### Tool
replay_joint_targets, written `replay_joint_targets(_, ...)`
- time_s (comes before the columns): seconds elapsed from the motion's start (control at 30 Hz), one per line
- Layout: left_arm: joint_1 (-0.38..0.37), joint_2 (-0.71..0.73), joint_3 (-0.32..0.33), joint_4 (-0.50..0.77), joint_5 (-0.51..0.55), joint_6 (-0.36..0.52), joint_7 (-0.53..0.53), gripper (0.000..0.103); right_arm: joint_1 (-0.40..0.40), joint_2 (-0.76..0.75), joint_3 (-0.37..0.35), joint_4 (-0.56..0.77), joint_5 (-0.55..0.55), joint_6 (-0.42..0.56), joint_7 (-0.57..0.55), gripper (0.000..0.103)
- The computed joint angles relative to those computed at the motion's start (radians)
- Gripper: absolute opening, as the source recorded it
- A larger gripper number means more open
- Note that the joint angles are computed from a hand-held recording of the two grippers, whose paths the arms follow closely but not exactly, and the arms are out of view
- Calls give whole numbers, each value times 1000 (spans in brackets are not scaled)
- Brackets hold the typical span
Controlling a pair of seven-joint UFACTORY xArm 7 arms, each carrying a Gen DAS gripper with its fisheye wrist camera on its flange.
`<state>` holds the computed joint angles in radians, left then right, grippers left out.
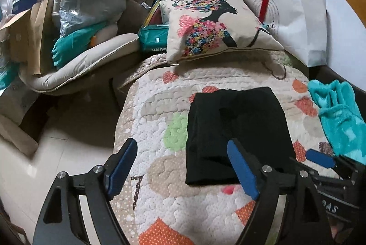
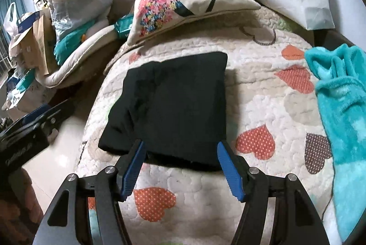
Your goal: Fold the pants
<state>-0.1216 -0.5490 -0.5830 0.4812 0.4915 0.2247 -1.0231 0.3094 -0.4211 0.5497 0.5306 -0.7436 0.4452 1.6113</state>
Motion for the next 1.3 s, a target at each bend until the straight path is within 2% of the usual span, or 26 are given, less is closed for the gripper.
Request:
replay_joint_targets(0.13,11,-6,-23,2,15,-7,-7,82,3,2,0,4,3,22,3,70)
replay_joint_targets(0.3,-5,24,-16,13,11,-12,11,82,8,17,-10,12,6,34,14,71)
replay_joint_targets(0.5,-62,88,34,30,-14,-7,45,82,22,38,-27,19,3,45,13,71)
replay_joint_targets(0.9,-84,123,56,43,-5,-2,32,82,42,58,-53,21,7,48,16,72)
replay_joint_targets(1.13,-88,133,64,46,9,-3,24,82,48,60,-59,22,4,52,18,72)
replay_joint_targets(1.3,-60,127,44,44,40,-11,-4,82,48,62,-62,22,2,50,19,72)
